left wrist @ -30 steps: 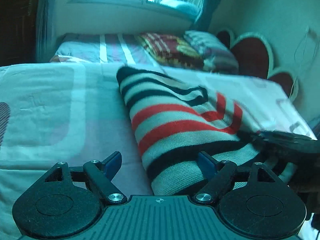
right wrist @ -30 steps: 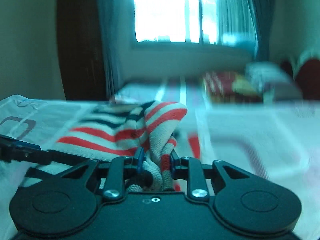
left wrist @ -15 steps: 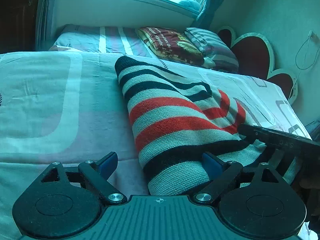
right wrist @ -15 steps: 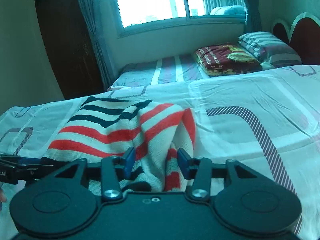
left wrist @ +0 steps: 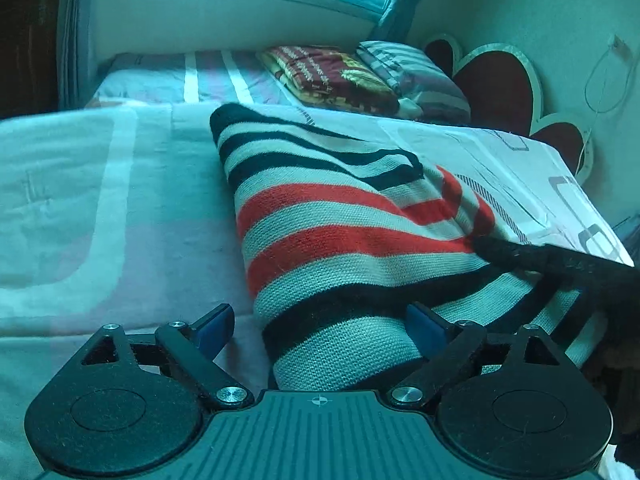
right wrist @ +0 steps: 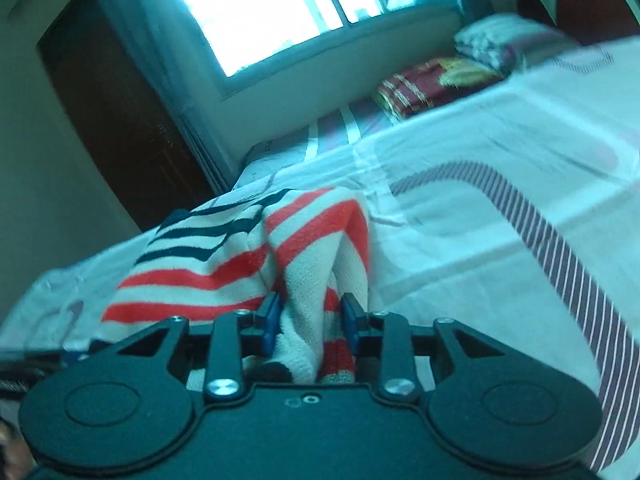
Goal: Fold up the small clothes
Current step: 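Press the folded sweater edge flat with the right gripper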
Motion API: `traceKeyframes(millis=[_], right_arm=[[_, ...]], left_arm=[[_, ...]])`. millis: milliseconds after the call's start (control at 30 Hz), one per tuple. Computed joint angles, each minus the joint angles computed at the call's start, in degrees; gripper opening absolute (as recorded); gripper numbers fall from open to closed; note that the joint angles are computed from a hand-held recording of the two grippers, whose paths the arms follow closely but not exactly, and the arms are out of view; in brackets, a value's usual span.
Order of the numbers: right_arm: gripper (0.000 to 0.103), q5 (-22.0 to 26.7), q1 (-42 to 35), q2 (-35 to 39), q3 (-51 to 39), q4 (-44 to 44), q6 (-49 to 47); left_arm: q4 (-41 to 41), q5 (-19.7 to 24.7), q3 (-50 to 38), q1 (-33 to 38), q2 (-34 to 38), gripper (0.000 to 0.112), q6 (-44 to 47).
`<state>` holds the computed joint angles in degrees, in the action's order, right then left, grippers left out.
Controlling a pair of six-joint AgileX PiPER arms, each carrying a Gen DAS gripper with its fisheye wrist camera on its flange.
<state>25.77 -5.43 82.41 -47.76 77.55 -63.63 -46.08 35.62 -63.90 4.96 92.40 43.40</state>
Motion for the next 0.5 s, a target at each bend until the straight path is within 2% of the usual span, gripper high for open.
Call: traceKeyframes(millis=[67,100,167,267,300,400,433,500], right_arm=[[0.04,-0.4,-2.0,-5.2,2.7,1.8,0.6],[0.044,2.4,-4.4,-7.1,3.6,1.1,2.6],[0.044,9.0,-8.8,-10.5,4.4,-4.4,8.9],[0.047,15.2,-12.5,-16.4,6.2,-10.1,13.8],[0.049,15.9,-12.7,-18.0,6.9,-10.4,14.4],[0.05,12.9,-9.6,-22.3,8.4,-11.6,14.4],[0.049,11.8,-7.6,-22.3,7.8,-14.0,15.7],[0.047,9.1,-2.6,-19.7,5.6,-23.3,24.4]], left_arm=[[-1.1,0.8,0.1,0.7,0.2,0.093,1.0],[-1.5,0.1,0.7,0.6,-0.2,0.093,1.7],[-1.4,-2.0,2.7,0.0,-2.4,0.092,1.7],[-9.1,-0.6,8.4,3.5,-8.7,0.092,7.5],[-10.2,-0.7,10.7,4.4,-11.0,0.092,8.7],[-10.8,-0.7,14.9,7.0,-14.8,0.092,8.7],[-11.1,-0.3,15.4,7.7,-14.9,0.092,8.4],[-10.9,0.3,15.7,8.5,-14.3,0.092,7.3]])
